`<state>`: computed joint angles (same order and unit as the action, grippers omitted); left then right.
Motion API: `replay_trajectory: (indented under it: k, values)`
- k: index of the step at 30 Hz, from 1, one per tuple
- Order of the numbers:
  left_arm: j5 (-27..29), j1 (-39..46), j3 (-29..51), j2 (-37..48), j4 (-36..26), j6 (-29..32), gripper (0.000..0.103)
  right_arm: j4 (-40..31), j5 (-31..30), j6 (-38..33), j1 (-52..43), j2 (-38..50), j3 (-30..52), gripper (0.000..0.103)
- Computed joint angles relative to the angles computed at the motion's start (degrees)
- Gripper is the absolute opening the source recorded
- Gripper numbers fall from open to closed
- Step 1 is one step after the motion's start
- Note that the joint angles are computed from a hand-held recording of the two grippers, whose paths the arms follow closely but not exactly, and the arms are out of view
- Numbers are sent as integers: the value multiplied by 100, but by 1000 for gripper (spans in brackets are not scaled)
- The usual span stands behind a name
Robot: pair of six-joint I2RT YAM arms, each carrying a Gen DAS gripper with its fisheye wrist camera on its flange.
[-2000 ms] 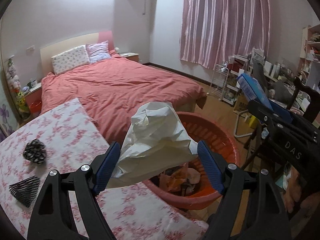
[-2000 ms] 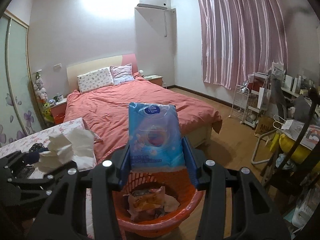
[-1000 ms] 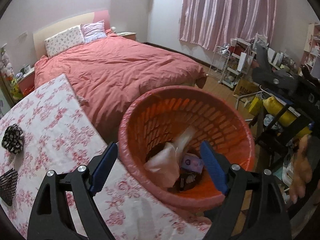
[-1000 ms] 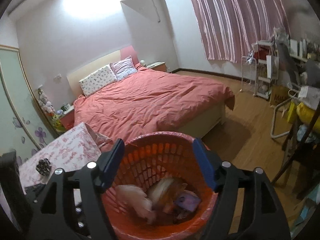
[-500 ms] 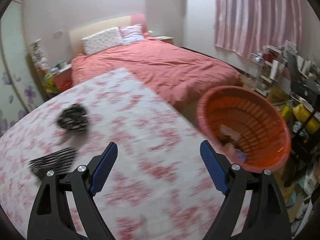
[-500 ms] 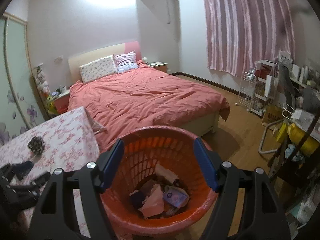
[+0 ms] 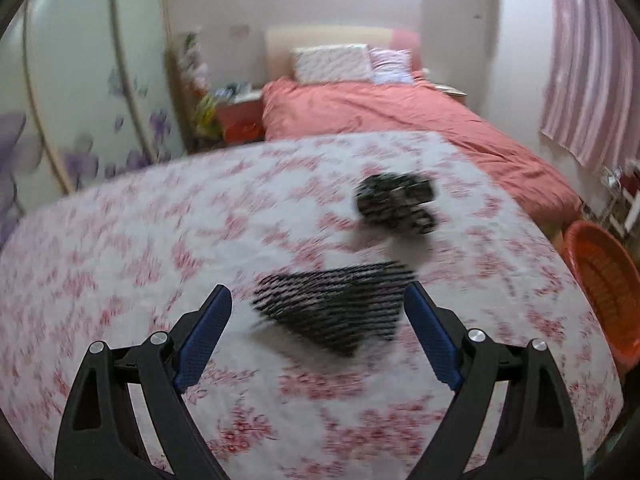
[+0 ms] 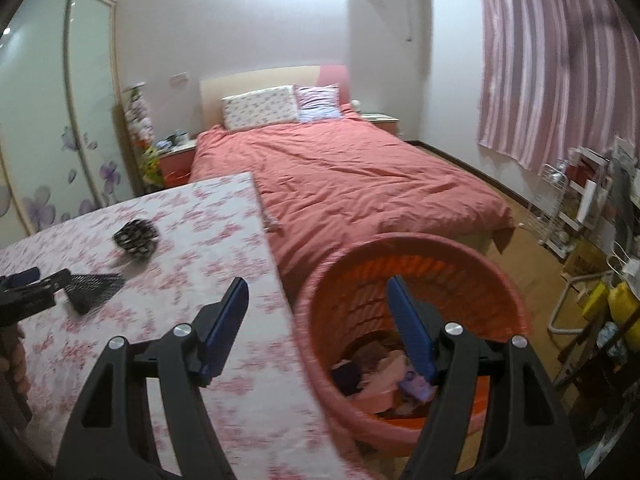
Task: Collect trash
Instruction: 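Grasp the black mesh pad with the left tool while the right tool grasps the black floral scrunchie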
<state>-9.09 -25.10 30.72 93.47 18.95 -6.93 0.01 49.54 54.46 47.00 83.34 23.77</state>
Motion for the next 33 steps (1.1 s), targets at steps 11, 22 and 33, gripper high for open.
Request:
replay_trajectory:
  k: [11,22,33]
  values:
    - [536,338,577,992,-175,-294,75,-88,-49,-252,295,1235,1048,70]
    - [643,188,600,1133,0,-361,19,472,-548,-733,31,1763,1415,70]
    - [1002,1010,-17,269,458,237,10,1136,-1515,-1489,-484,2692,2441,63]
